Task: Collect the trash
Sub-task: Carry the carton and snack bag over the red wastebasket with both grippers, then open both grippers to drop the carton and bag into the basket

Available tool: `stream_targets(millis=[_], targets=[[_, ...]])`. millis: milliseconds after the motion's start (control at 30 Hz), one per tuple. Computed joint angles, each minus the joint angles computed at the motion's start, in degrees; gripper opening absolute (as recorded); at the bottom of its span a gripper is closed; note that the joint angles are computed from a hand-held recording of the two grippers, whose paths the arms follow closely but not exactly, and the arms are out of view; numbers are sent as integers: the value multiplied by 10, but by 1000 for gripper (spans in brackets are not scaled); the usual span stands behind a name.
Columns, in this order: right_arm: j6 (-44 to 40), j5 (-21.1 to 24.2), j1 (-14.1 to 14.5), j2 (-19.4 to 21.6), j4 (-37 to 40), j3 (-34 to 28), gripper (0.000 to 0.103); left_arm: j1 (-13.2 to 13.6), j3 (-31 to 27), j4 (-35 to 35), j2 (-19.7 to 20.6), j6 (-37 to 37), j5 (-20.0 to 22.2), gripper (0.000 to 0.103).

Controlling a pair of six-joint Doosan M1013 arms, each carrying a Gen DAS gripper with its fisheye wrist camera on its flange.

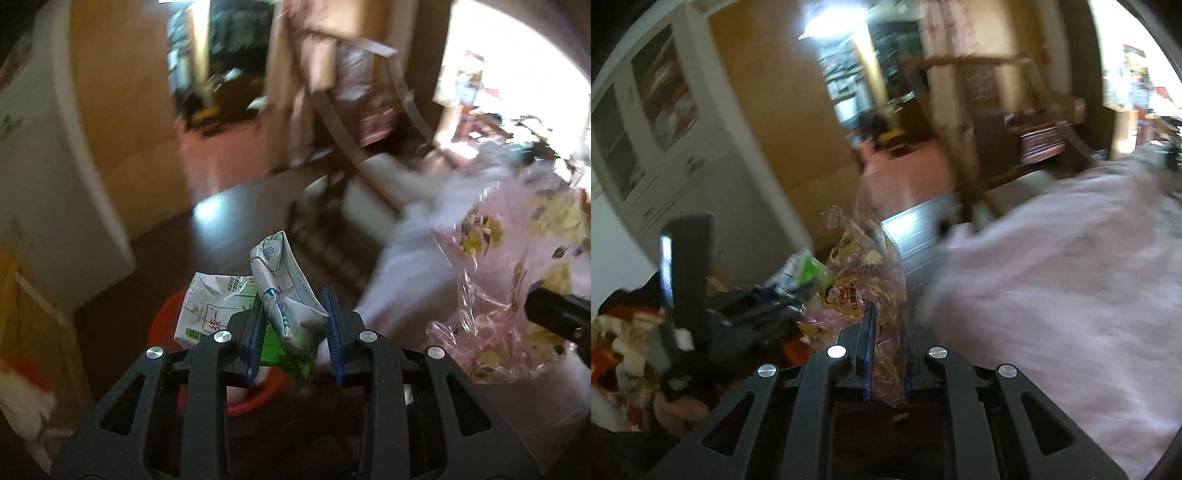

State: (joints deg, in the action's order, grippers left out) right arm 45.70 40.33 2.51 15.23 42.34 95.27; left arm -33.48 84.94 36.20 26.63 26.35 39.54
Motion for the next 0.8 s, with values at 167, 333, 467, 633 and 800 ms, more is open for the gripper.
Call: stream_targets(millis=[167, 333, 467, 633, 800], targets=[[52, 13, 57, 64, -70, -50, 12, 43, 17, -91, 21, 27, 29, 31], [106, 49, 84, 124, -119, -100, 12, 63, 23, -116, 40, 35, 52, 31], [134, 90, 92, 172, -129, -142, 11, 71, 27, -110, 48, 25, 65, 30], [131, 160, 92, 212, -113, -173, 15, 76, 26, -123, 52, 41, 51, 32], [106, 155, 87, 211, -82, -168, 55, 78, 29, -129, 48, 49, 23, 68]])
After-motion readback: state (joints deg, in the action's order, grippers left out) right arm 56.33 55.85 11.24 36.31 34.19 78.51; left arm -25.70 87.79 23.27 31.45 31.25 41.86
